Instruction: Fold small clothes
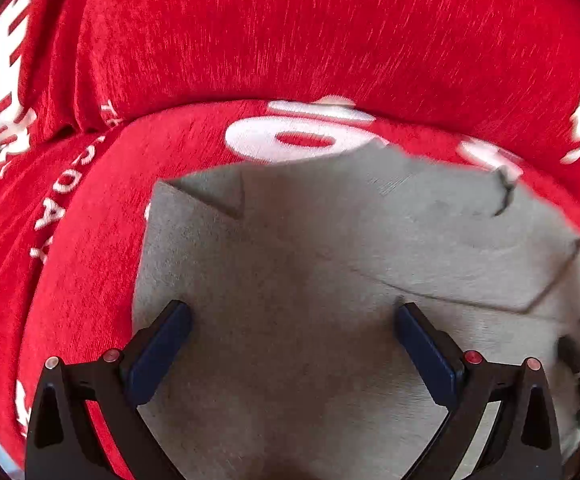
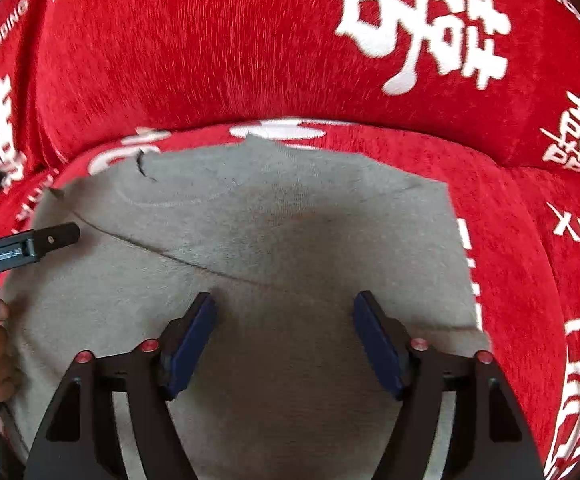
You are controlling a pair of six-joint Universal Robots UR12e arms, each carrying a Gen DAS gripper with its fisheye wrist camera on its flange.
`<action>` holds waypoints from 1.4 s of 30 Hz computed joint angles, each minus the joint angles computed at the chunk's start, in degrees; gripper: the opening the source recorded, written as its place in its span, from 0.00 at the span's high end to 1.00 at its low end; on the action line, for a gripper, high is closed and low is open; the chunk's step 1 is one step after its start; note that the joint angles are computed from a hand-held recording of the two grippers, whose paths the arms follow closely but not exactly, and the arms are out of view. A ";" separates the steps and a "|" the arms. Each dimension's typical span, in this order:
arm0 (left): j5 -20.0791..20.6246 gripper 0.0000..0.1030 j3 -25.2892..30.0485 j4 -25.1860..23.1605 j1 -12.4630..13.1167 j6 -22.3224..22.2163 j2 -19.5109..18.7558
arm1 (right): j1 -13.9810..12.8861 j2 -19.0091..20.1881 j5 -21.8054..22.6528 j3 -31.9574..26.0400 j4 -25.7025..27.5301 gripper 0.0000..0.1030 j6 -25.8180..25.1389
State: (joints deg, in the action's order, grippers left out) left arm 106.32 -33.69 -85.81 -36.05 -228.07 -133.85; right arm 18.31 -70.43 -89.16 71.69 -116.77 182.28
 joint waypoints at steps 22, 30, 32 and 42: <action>13.45 0.00 -17.99 9.82 -11.65 -3.68 10.41 | 2.63 -16.48 -2.70 21.08 -12.69 0.22 -3.97; 10.13 0.00 -25.07 10.63 -13.90 -6.25 15.12 | 2.82 -23.41 -2.61 28.20 -12.40 0.18 -8.82; 9.46 0.00 -26.19 10.06 -14.42 -5.87 15.98 | 2.64 -25.14 -3.00 29.80 -11.45 0.16 -10.09; 13.62 0.00 -21.94 6.29 -17.36 -0.44 13.12 | 5.62 -26.32 -2.32 29.82 -12.25 0.13 -12.93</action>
State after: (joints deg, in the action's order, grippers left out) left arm 119.94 -55.63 -79.53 -53.41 -228.51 -120.74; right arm 23.93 -96.75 -91.48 101.51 -129.03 169.35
